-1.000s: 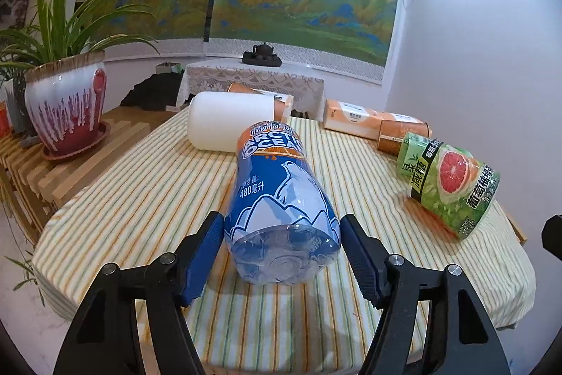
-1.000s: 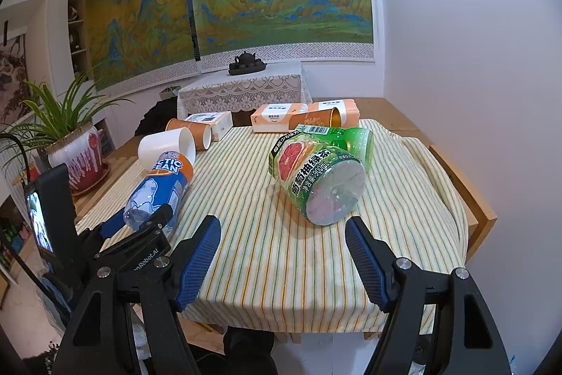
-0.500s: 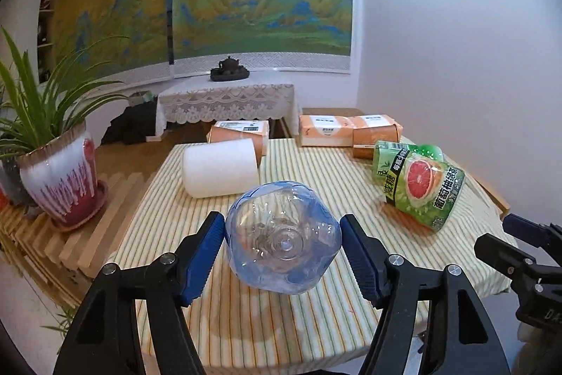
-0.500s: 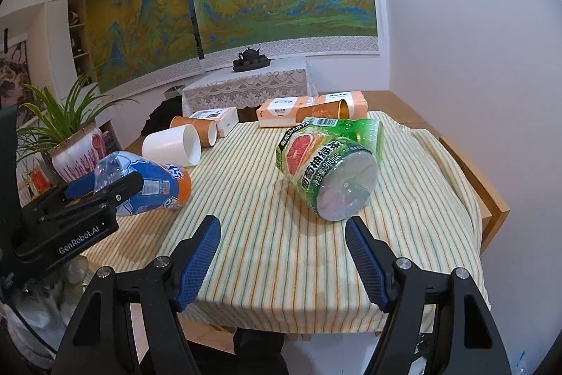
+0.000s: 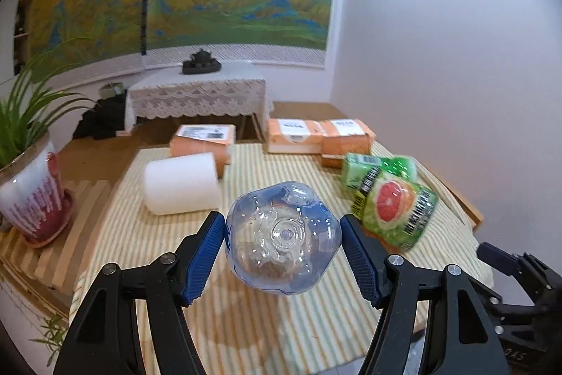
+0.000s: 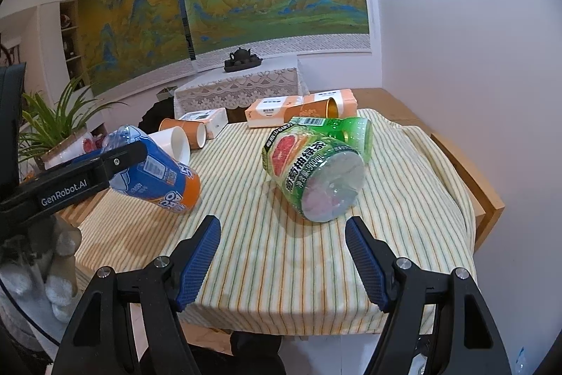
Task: Flip cup upside down
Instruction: 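Lift the bottle with the left tool and rotate it cap-down, then set the bottle on its orange cap and open the left tool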
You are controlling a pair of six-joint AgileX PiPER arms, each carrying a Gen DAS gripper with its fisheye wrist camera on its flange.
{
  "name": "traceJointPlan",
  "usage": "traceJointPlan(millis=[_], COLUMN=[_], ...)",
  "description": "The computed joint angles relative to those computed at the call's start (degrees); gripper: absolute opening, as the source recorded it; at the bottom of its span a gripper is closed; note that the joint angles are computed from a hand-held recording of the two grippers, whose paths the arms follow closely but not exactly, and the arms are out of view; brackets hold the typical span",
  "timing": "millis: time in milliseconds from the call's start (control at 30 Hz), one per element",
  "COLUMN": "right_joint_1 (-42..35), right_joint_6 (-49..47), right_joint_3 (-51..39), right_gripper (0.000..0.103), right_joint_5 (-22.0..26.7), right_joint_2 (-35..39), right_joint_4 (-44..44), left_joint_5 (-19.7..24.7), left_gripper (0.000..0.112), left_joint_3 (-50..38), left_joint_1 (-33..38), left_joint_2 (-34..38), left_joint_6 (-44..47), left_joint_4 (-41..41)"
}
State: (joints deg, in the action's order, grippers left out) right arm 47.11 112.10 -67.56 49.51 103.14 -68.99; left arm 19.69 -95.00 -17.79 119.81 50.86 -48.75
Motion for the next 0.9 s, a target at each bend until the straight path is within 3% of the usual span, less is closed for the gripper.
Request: traceJointPlan(millis=[100,167,500,767,900], right_joint_1=[-0.3,-0.6,-1.1,-1.3,-1.4], right_joint_6=[0.1,0.1,0.3,0.6,1.2], right_joint_3=[0.2,0.1,0.3,0.6,1.0], right_gripper=[0.070,0.070,0.070,0.070,0.070], right_joint_5=[0.1,-0.2,-0.9,-0.9,-0.8], right_joint_2=[-0.2,-0.2,0.1,0.1,-0.1], right_joint_4=[0.2,0.3,0.6,0.7,0.6], left_joint_5=[3.0,2.8,10.0,13.3,12.3], left_gripper=[0.071,0.071,0.071,0.071,0.071], left_joint_3=[-3.9,-5.2,-21.5,-30.8,-30.7], left_joint_1=[-1.1,-1.8,-2.6,-3.0,-3.0], left_joint_2=[1.7,2.5,11.1,16.6,16.9], left_joint_6=[-7.4,-9.7,-20.6,-24.0,-22.4], left_joint_4=[8.0,10.3,19.8,22.3,20.9])
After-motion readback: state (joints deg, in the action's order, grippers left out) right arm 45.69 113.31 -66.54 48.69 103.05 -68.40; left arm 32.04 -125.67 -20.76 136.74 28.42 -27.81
